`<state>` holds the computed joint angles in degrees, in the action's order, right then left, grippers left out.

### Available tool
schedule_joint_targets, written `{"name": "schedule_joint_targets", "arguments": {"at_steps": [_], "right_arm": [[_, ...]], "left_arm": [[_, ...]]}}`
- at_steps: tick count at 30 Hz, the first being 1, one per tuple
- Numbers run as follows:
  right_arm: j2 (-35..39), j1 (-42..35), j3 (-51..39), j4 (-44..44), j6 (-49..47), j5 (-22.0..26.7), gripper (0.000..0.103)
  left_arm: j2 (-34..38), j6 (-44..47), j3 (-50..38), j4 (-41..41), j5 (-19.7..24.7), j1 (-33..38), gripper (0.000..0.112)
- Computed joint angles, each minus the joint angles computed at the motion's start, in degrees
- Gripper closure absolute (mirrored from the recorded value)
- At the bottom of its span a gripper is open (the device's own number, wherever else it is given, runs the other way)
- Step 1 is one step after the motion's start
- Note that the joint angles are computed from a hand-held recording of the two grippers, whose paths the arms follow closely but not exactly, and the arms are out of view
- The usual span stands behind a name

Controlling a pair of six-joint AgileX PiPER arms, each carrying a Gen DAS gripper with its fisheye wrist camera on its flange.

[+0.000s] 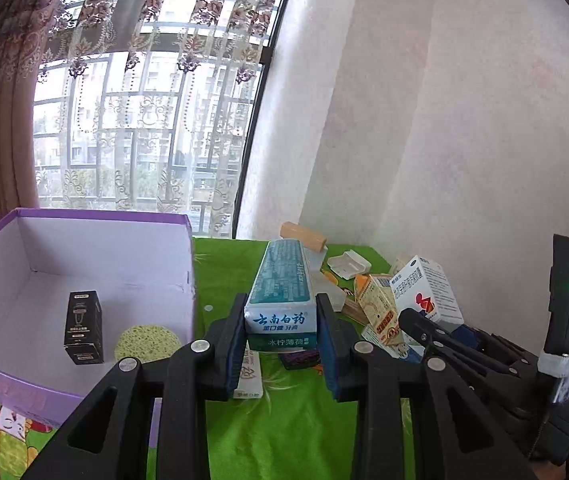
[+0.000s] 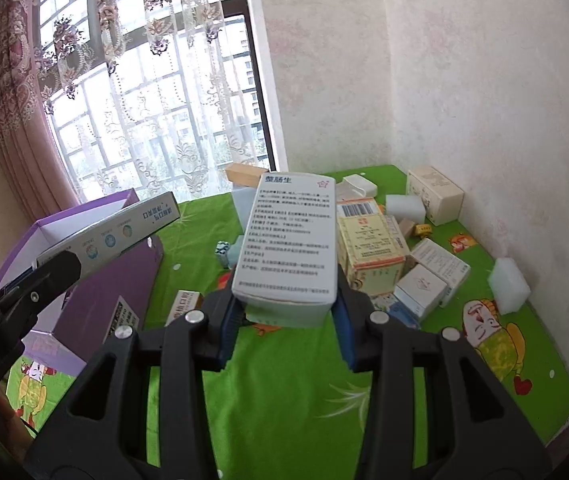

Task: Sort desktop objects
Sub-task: 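Carry both boxes into the purple box and release them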

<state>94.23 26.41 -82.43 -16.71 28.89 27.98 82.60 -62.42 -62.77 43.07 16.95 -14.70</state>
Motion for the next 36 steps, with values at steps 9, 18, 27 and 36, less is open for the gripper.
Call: {"name": "schedule_joint_targets", "arguments": {"at_steps": [9, 18, 27, 36], "right_arm": [[5.82, 7.75, -9.89, 2.13, -3.74, 0.89, 0.060], [14.02, 13.30, -20.64, 6.09, -9.80, 3.81, 0.060], [18.09, 15.29, -25.90, 10.50, -15.55, 6.29, 0.053], [16.84, 14.99, -23.50, 8.90, -13.65, 5.50, 0.040]], "left_arm": [[-4.62, -8.52, 4.71, 6.59, -1.06, 8.68, 0.080], [-7.37, -6.89, 8.40, 3.63, -3.33, 17.65, 0.080], [-7.55, -2.55, 8.62, -1.72, -3.01, 22.06, 0.078], [-7.96, -2.19, 8.63, -2.24, -2.15, 20.84, 0.071]]}}
